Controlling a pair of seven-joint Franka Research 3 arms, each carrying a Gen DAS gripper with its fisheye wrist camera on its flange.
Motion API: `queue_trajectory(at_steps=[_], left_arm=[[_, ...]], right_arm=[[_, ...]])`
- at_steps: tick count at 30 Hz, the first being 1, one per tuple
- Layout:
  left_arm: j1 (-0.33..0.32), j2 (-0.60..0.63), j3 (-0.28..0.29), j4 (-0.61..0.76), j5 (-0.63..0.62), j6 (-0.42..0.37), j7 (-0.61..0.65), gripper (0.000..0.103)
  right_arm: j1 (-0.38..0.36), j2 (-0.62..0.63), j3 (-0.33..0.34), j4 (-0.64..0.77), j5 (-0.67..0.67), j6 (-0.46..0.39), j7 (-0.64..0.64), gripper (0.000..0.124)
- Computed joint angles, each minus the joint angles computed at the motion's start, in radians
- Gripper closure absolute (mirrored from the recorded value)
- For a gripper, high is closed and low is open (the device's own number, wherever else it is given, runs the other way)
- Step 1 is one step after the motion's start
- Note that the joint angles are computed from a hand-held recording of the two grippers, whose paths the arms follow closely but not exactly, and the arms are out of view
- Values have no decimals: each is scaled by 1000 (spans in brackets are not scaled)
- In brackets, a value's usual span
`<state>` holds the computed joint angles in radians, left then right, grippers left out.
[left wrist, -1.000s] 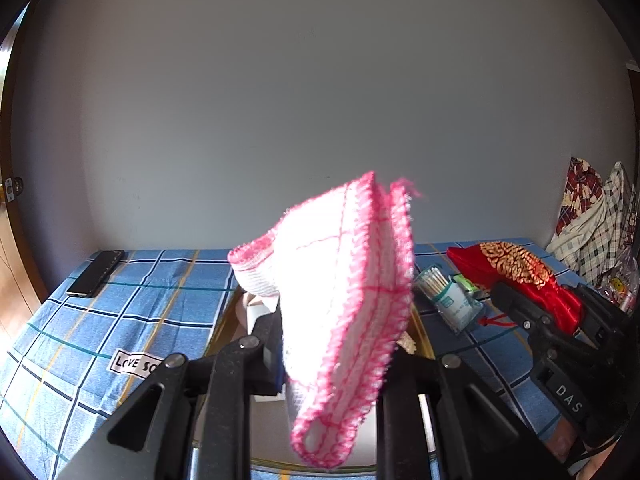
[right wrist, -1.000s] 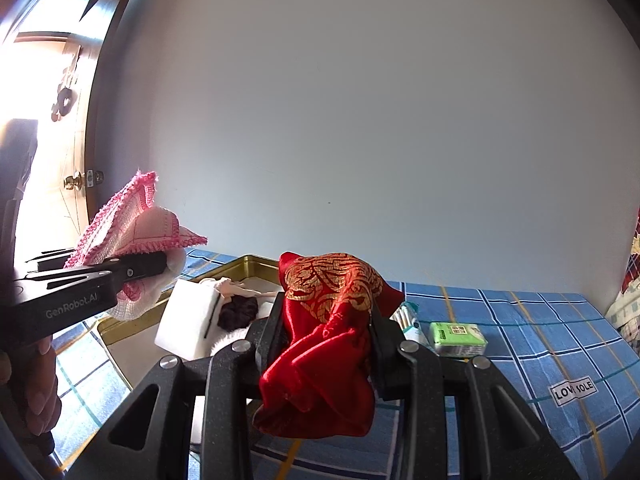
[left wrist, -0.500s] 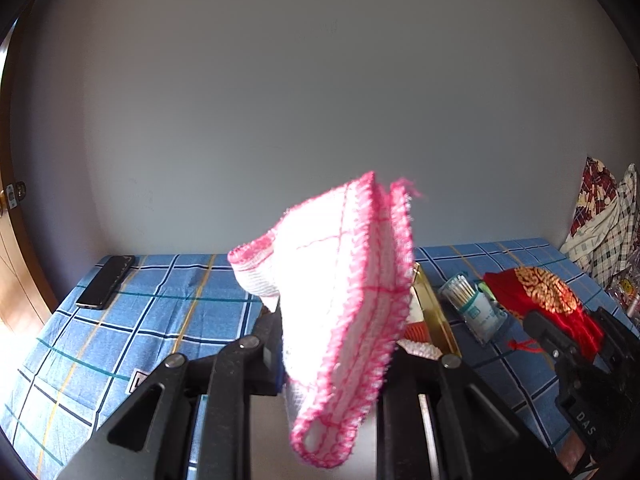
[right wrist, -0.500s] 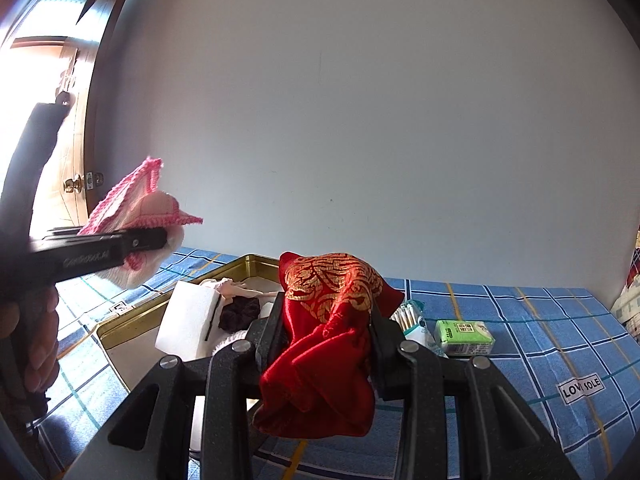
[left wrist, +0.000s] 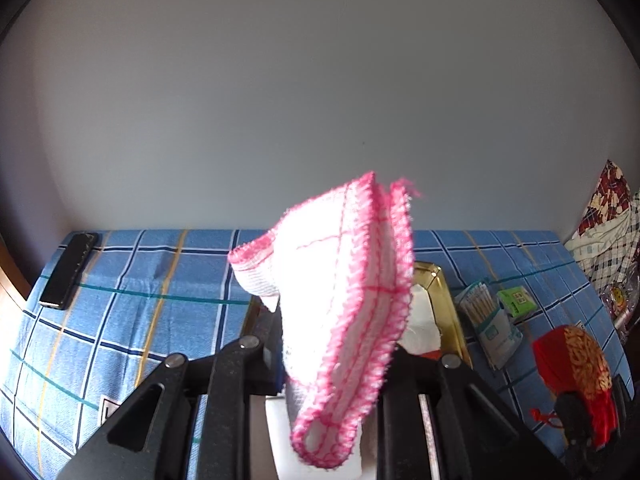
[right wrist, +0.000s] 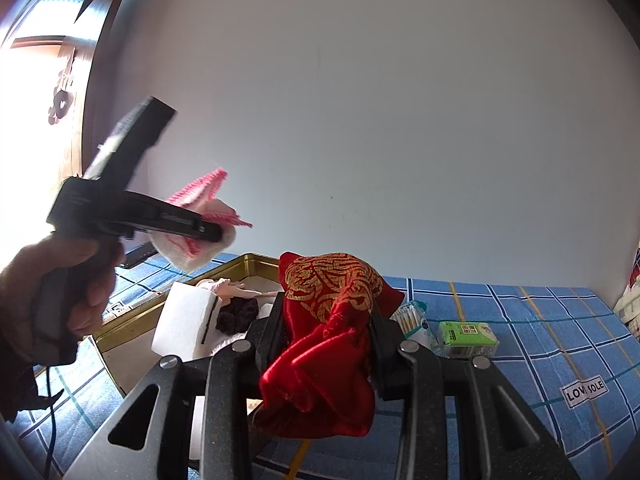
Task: Organize soft objects
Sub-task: 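Lower the pink knitted cloth into the tray and open the left gripper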
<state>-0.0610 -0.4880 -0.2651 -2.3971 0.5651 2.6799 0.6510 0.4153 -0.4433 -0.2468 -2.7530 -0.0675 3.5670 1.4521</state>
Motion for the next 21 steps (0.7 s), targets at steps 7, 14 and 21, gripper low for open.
queue_trajectory(at_steps=[7, 14, 21], left_arm=[[-50, 107, 60, 69, -110, -48, 101, 84], [-65, 144, 81, 81, -217, -98, 147, 38], [22, -34, 1, -82, -73, 80, 20, 14]], right_arm=[[-3, 8, 3, 3, 4, -6, 0, 87], [-42, 13, 67, 13, 48, -20, -21, 87], [-89, 26, 157, 31, 125, -25, -66, 87]])
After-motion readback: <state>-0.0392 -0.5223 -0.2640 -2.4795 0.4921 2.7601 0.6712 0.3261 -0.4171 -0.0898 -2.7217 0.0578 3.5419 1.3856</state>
